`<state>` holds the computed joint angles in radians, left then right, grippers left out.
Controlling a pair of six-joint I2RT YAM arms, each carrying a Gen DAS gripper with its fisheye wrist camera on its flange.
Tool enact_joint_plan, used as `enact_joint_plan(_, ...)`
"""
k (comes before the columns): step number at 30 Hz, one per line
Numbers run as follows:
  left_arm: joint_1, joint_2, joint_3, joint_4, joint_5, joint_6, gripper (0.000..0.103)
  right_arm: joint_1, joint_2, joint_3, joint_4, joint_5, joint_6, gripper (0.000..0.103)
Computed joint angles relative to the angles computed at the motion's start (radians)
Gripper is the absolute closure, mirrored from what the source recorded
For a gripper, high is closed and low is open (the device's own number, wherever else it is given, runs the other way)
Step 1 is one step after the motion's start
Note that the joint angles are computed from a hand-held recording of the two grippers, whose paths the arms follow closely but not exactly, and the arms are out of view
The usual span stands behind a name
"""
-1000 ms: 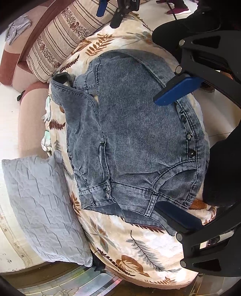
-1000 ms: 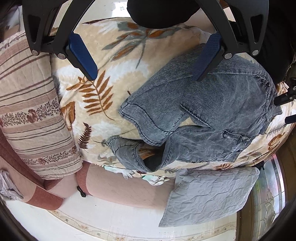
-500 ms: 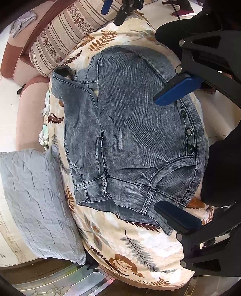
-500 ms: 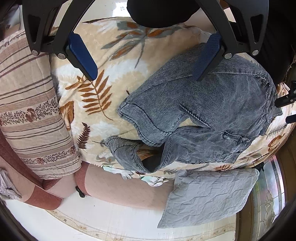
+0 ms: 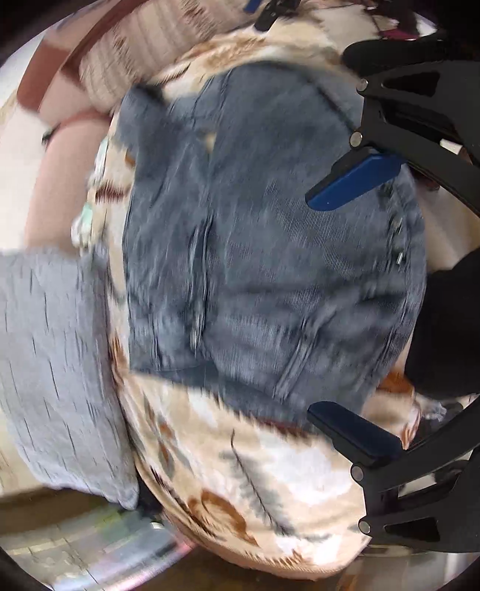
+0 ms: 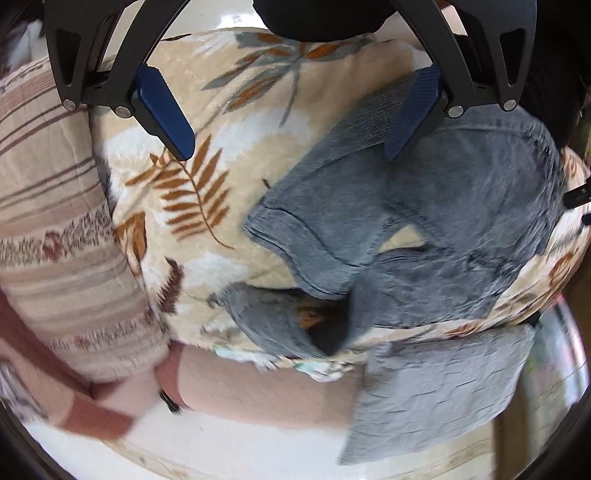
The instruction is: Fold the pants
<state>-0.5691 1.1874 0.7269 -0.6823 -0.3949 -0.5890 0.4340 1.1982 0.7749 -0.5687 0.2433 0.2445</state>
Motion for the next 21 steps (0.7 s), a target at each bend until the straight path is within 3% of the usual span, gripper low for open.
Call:
enact_joint_plan(5,0.237,0.004,-0.009,-0.012,0.110,0.025,0.000,-0.156,0.180,0.043,0.087,-0.127,0.008,0.000)
enact_joint_plan(11,0.392,0.105,-0.072,0.055,0.338,0.028,0.000,-0.200,0.446,0.141,0.191,-0.231,0.065,0.004)
enact_joint_plan(13,0.400,0.162,-0.097,0.095,0.407,0.014,0.000,-0.192,0.491,0.147,0.220,-0.257,0.078,0.023)
enact_joint_plan(14,0.406,0.175,-0.115,0.125,0.445,0.010,0.002,-0.175,0.487,0.127,0.258,-0.223,0.077,0.041)
enact_joint_plan(15,0.410,0.174,-0.131,0.149,0.476,0.004,0.010,-0.170,0.473,0.109,0.284,-0.207,0.069,0.072)
enact_joint_plan(16,0.407,0.169,-0.128,0.146,0.478,-0.003,0.011,-0.184,0.451,0.088,0.303,-0.236,0.059,0.094)
enact_joint_plan(18,0.400,0.148,-0.116,0.128,0.467,-0.001,0.018,-0.245,0.367,0.029,0.325,-0.334,0.069,0.098)
enact_joint_plan(21,0.404,0.115,-0.118,0.102,0.474,0.000,0.020,-0.352,0.138,-0.080,0.286,-0.441,0.039,0.098)
